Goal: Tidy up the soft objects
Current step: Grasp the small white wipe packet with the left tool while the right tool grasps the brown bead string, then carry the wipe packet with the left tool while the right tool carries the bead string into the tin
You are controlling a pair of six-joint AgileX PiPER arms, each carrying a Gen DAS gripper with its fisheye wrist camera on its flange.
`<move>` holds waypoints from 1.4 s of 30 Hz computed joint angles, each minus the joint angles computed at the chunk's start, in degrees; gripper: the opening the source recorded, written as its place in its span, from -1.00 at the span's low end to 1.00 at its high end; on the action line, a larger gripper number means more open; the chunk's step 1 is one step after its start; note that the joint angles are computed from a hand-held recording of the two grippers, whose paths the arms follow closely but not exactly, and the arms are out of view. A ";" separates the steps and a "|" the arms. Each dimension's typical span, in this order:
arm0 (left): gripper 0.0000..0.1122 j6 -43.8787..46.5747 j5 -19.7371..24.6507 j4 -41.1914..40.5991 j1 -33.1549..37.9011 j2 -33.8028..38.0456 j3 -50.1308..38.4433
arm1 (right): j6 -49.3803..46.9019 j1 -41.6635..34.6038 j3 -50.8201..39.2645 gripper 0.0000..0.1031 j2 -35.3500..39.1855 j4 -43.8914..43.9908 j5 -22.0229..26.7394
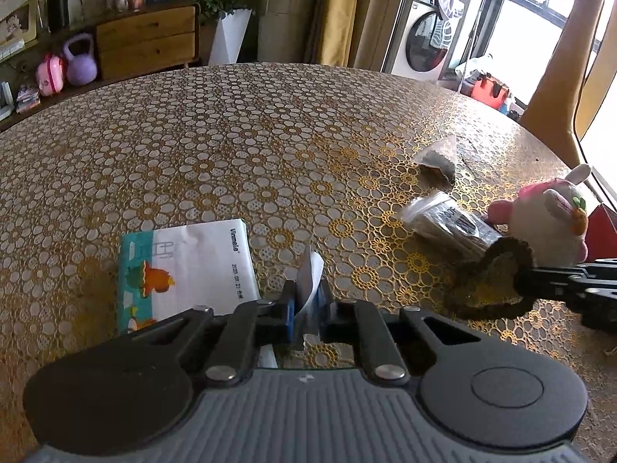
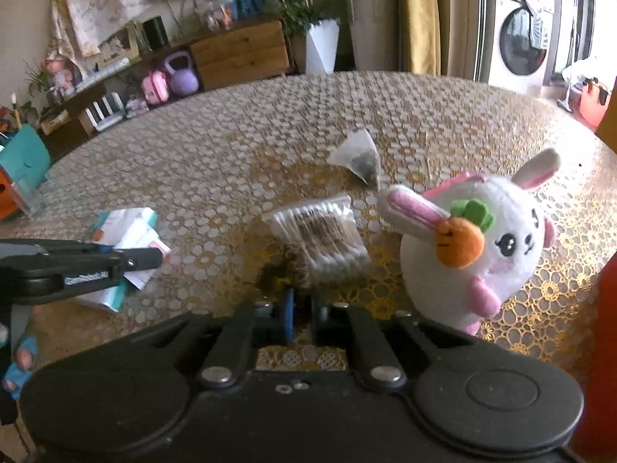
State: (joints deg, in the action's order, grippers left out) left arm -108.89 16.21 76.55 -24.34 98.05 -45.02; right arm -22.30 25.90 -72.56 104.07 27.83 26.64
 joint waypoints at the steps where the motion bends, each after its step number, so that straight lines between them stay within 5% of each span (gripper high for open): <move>1: -0.82 0.00 0.00 -0.26 -0.21 -0.40 0.20 | -0.93 -0.24 0.66 -0.86 -0.81 1.07 -0.11; 11: -0.83 12.21 1.49 -15.74 -5.26 -6.31 -0.64 | -11.19 -4.73 8.00 -0.86 -11.26 12.40 1.63; 22: -0.83 26.07 7.44 -29.83 -15.40 -9.16 -9.15 | -20.12 -16.08 13.28 -0.86 -23.83 20.02 10.40; 42: -0.83 42.34 19.82 -39.29 -29.41 8.98 -42.58 | -36.67 -44.08 13.84 -0.85 -29.83 29.16 25.87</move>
